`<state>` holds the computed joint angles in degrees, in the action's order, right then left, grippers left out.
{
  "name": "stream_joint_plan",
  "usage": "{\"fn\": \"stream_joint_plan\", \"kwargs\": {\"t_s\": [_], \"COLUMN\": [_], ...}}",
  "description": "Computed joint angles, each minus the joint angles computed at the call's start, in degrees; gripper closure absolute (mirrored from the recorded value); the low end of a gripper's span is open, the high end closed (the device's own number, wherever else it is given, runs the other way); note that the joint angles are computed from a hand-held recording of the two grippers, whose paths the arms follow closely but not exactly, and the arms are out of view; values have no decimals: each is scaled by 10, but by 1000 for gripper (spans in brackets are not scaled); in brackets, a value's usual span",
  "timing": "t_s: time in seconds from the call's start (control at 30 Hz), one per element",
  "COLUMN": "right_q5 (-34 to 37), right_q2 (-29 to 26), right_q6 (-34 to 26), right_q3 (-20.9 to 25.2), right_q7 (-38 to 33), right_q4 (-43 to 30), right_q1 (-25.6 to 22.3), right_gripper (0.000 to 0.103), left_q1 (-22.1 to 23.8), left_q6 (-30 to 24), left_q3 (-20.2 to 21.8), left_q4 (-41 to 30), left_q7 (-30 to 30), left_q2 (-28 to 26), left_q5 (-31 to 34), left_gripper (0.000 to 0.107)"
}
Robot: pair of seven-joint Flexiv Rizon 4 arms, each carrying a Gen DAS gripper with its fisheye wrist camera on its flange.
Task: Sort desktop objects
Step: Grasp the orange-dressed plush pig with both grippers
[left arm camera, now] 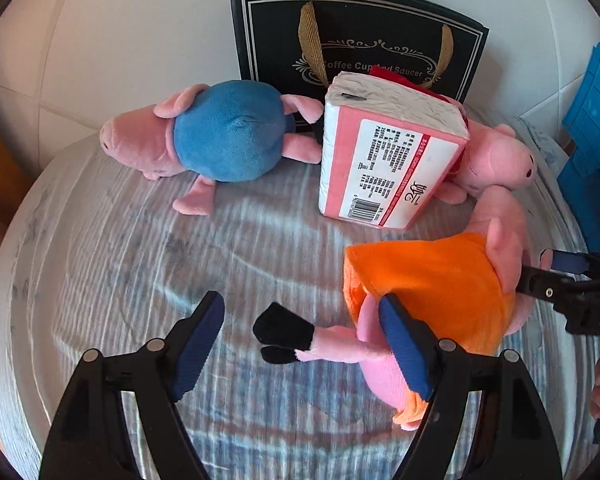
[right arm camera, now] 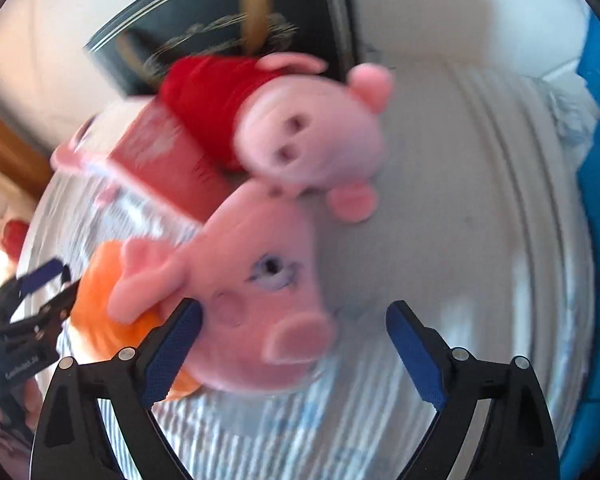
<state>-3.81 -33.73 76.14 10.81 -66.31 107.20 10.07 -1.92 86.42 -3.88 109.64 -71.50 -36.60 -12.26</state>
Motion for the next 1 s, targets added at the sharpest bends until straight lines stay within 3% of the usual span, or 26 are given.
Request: {"fn": "stream_joint_plan", "kwargs": {"t_s": [0.1, 0.17, 0.3, 0.33, 0.43, 0.47, 0.57, 0.67, 0.77, 0.8, 0.83, 0.87, 1.0], "right_q5": [10, -20, -11, -14, -17, -11, 13, 20, 77, 95, 108, 112, 119], "right_q2": [8, 11, 15, 20, 34, 32, 15, -7, -41, -48, -51, -47, -11], "right_q6": [-13, -11, -13, -11, -5, -10, -28, -39, -54, -59, -63, -62, -40], "right_q3": [24, -5, 2, -3, -5, 4, 31, 35, 87, 102, 110, 105, 78], "right_q7": [-38, -15, -17, -16, -23, -33, -64, -78, -122, -139, -153, -159, -158], "right_q4": [9, 21, 16, 19, 30, 25, -2, -27, -71, -80, -85, -82, -44], "right_q1": [-4, 25, 14, 16, 11, 1, -23, -19, -66, -79, -86, -81, -56], "right_gripper": [28, 28, 28, 27, 12, 2, 0, 0, 0, 2, 5, 11, 24], "left_q1": [55, 79, 30, 34, 43, 44, 26, 7, 33, 52, 78, 90, 70], "left_q6": [20, 0, -20, -18, -18, -26, -47, -11, -6, -17, -27, -39, -12], "left_q3": [-66, -101, -59, -67, -86, -91, -81, -67, -99, -120, -155, -172, -154], "left_q4": [54, 64, 53, 56, 56, 49, 15, 1, -2, -3, 3, 6, 22], "left_q7": [6, 22, 25, 30, 33, 32, 38, 44, 59, 69, 103, 117, 107], "left_q2": [31, 36, 30, 32, 28, 20, -9, -26, -36, -38, -40, -37, -17], "left_q5": [-26, -38, -27, -31, -49, -56, -55, -38, -42, -48, -76, -90, -63], "left_gripper": [28, 28, 28, 28, 28, 28, 19, 13, 13, 20, 38, 41, 49]}}
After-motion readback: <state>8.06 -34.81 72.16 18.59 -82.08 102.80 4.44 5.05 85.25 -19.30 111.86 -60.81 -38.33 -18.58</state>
